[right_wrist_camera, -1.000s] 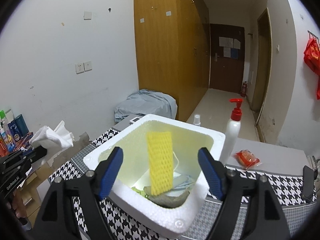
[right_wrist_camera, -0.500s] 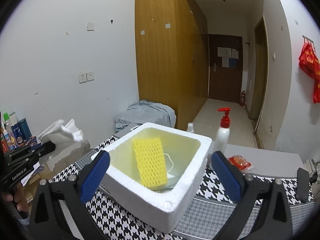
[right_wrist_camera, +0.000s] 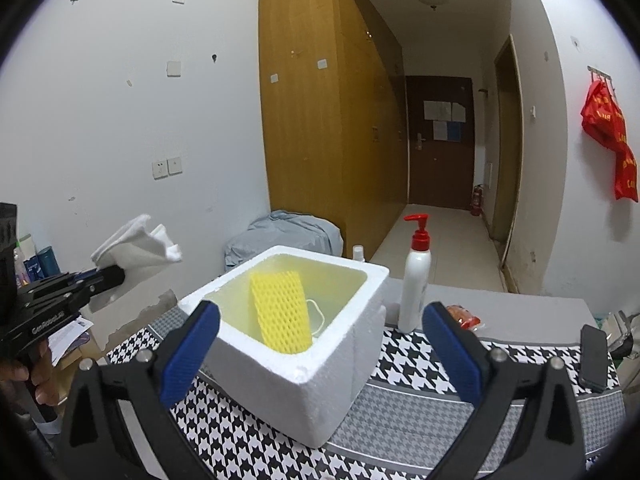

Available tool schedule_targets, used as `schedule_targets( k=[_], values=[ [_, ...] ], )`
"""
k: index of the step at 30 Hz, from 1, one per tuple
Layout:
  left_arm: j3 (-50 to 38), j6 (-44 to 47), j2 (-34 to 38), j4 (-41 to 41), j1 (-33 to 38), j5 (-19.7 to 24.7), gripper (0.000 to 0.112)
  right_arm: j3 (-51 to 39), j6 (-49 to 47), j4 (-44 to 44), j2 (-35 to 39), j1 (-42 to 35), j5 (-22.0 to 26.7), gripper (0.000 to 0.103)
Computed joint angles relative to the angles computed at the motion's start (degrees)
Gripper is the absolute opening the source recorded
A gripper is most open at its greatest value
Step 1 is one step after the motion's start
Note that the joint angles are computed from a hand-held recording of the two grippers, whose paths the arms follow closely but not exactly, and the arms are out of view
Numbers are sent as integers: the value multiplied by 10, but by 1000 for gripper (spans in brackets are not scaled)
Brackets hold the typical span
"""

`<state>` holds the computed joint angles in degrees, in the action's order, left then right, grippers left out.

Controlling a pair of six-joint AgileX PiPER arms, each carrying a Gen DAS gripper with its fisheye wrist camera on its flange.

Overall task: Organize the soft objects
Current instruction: 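Lower the white paper into the foam box and open the left tool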

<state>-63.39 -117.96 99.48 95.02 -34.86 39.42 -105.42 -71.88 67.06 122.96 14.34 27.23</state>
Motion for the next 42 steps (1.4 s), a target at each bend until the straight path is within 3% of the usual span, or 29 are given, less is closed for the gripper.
schedule_targets(
  k=[5, 24, 33, 42],
  values=[
    [-28, 30, 11, -12, -1, -8, 8, 58, -111, 103, -27, -14, 10, 102],
    [-135, 97, 83, -33, 27, -85, 8, 170, -236, 214, -80, -42, -13, 103],
    [-213, 190, 136, -106, 47, -132, 8, 206, -281, 254, -92, -39, -31, 102],
    [-283, 304, 182, -209, 67, -150, 8, 215, -271, 255, -88, -38, -58, 102]
  ],
)
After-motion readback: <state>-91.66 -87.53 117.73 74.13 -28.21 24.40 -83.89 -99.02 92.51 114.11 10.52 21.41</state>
